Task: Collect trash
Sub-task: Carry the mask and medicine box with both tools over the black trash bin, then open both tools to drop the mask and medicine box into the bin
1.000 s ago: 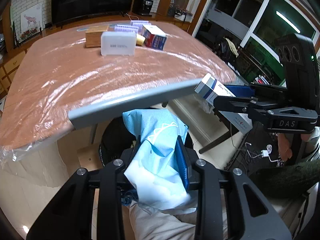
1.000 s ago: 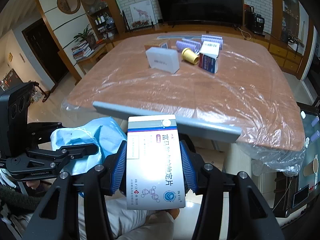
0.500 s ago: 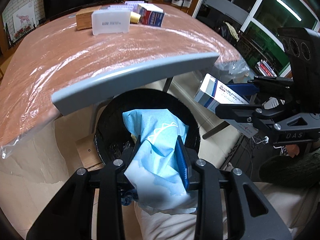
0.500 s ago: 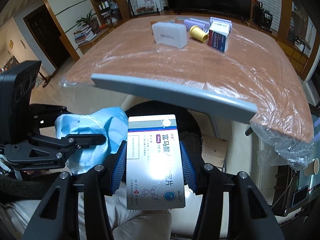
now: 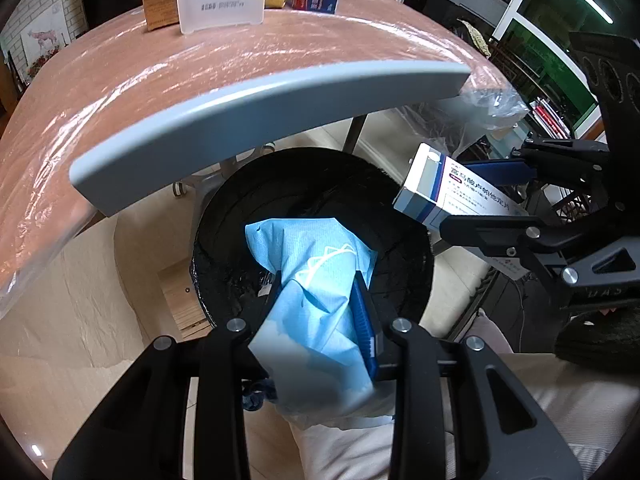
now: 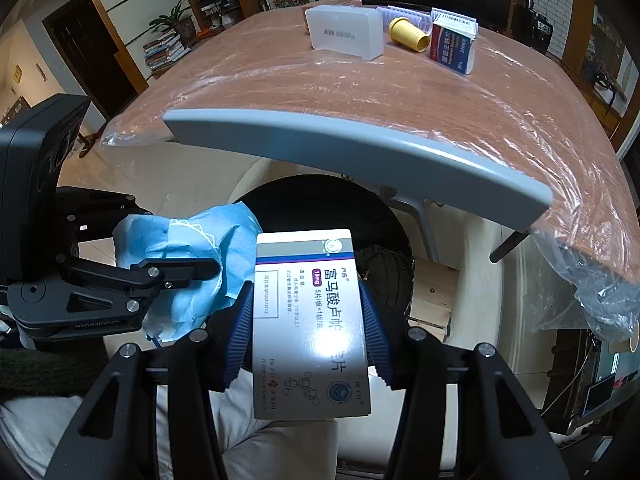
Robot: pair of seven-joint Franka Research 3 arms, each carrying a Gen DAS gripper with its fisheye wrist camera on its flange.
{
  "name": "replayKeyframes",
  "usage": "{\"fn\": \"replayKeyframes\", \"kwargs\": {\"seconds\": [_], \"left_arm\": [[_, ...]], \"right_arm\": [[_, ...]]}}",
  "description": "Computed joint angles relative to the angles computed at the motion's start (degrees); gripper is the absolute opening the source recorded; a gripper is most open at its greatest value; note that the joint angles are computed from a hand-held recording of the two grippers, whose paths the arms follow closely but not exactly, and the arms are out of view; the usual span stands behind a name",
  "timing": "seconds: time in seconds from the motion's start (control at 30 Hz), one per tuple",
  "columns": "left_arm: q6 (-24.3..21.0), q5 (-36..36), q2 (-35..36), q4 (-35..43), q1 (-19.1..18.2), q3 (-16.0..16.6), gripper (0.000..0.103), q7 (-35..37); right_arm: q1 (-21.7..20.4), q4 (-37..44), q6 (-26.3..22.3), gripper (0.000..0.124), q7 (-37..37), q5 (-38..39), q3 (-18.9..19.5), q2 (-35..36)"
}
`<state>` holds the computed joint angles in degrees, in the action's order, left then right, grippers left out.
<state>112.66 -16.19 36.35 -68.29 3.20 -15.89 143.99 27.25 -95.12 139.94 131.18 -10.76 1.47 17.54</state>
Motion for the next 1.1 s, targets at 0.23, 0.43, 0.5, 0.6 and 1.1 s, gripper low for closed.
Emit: {"fn": "replayKeyframes", "kwargs": {"seconds": [0.23,0.43,0.5,0.6,1.1], "left_arm": [[0.97,1.51,1.98,1.60,-1.06,0.40,0.034,-2.21],[1.98,2.61,3.13,2.43,-1.67,0.27,0.034,-3.63],[2.21,3.06,3.61,2.85,-1.89,0.31,0.034,-4.02],[2.39,3.58,4.29,3.50,-2.17,0.31,0.034,-4.72],[4.22,6.12,5.82,3.90,-3.46,0.31,0.034,-6.57]], "right_arm": [[0.07,1.54,-0.46,0.050,0.88,0.38,-0.45,2.18],[0.34,3.80,-1.10,0.050,1.30,0.35,-1.07,4.39],[0.32,4.34,-1.17,0.050,1.42,0.65,-1.22,4.93],[0.24,4.51,-0.78,0.050,1.80,1.19,-1.44,5.41],[0.88,6.53,-2.14,0.050,2.01,0.71,-2.14,7.63]]}}
